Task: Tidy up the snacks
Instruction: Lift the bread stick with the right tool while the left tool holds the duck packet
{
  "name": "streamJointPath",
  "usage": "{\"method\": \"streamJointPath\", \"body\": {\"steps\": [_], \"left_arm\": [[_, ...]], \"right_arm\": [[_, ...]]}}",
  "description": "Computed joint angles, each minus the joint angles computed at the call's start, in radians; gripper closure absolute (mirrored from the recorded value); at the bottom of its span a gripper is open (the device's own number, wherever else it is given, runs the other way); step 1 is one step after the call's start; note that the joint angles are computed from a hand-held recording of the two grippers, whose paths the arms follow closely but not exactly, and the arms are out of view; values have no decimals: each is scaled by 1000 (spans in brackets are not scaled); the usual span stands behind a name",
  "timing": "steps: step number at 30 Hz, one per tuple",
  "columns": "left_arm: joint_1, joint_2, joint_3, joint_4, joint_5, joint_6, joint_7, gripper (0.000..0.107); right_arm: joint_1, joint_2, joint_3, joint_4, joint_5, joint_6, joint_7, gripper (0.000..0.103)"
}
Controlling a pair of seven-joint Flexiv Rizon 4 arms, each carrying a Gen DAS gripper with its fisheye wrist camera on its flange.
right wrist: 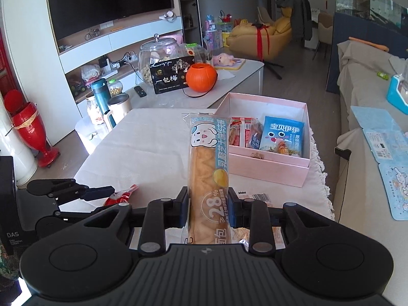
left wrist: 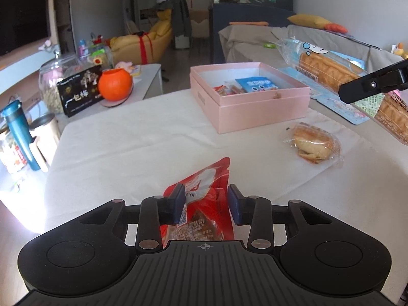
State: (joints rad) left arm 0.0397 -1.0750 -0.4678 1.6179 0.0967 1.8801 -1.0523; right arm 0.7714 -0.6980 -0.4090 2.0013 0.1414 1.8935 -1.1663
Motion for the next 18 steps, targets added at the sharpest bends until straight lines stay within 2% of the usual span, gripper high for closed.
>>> {"method": "streamJointPath", "body": {"steps": [3, 4, 6, 9, 11, 13, 15, 17, 18], "left_arm": [[25, -13, -28, -1, 12, -49, 25, 57], [28, -14, -34, -3, 1, -79, 31, 59], [51, -28, -65, 0, -6, -91, 55, 56], [136, -50, -167, 28, -5, -133, 97, 55], [161, -48, -192, 52, -24, -120, 102, 56], [129, -19, -141, 65, -31, -81, 98, 57], [94, 6, -92, 66, -30, -90, 108, 57], [31, 28, -17, 54, -49, -111, 117, 53], [6, 29, 11, 48, -53, -100, 123, 49]], "right_arm": [[-9, -11, 19, 7, -12, -3, -10, 74], [-5, -21, 19, 5, -16, -8, -12, 74], [-13, -48, 32, -11, -26, -21, -8, 74], [-90, -82, 119, -53, -69, -53, 17, 74], [-152, -110, 185, -86, -104, -67, 37, 74], [-188, -146, 222, -111, -131, -65, 52, 74], [-208, -181, 240, -133, -148, -47, 61, 74], [-182, -218, 210, -136, -126, 29, 60, 70], [-172, -228, 197, -141, -114, 39, 59, 63]]}}
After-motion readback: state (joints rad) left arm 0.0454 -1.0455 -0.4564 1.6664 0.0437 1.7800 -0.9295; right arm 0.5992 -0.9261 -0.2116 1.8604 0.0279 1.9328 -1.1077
